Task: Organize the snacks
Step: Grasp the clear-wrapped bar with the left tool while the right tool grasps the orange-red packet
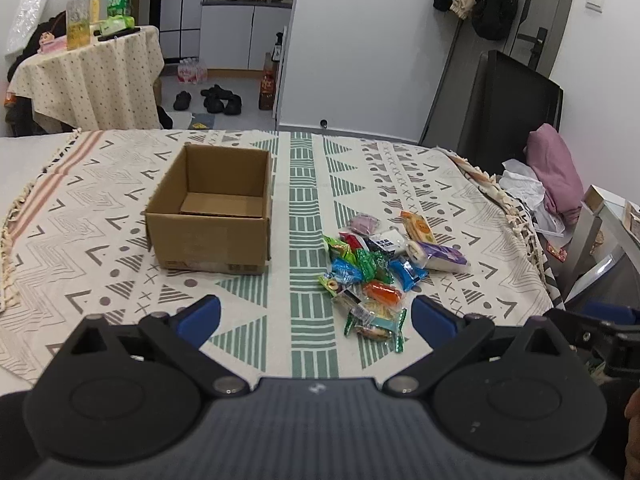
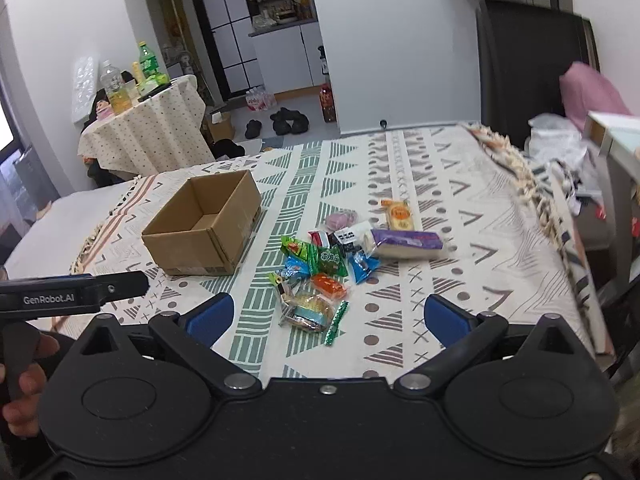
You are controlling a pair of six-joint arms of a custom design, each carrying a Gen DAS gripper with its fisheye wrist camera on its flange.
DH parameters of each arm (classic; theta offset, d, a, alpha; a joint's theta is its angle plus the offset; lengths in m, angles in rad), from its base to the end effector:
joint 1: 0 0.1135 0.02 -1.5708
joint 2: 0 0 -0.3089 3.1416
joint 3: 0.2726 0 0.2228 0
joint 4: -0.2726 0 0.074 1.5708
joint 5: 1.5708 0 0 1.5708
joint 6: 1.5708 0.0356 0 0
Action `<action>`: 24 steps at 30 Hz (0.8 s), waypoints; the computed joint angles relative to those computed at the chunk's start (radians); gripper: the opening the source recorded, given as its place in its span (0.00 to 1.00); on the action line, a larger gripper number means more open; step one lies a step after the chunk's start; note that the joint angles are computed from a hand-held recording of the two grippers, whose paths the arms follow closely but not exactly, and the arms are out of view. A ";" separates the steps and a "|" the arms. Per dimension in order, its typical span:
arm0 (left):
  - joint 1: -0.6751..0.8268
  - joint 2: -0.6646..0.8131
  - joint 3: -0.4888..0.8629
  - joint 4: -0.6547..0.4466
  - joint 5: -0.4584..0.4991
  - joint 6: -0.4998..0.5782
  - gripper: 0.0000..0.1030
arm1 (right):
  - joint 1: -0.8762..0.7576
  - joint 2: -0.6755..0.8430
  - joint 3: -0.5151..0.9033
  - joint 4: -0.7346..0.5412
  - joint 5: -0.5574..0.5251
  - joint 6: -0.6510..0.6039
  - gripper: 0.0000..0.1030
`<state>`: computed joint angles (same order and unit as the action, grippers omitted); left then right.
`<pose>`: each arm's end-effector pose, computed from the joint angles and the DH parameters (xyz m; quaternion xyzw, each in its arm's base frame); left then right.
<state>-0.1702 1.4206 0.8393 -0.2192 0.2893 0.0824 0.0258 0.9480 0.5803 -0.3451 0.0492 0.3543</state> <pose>0.2558 -0.0543 0.2736 0.1692 0.9029 -0.1498 0.3656 0.1445 0.0020 0.2716 0.1588 0.8952 0.0566 0.4126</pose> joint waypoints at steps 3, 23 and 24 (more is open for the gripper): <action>-0.021 0.053 0.033 -0.003 -0.003 -0.021 0.99 | -0.032 0.050 -0.006 0.033 -0.030 -0.006 0.98; -0.119 0.395 0.208 0.007 0.009 -0.133 0.79 | -0.219 0.406 -0.006 0.267 -0.244 -0.005 0.78; -0.121 0.408 0.213 0.010 0.009 -0.136 0.78 | -0.220 0.422 -0.005 0.277 -0.247 -0.007 0.78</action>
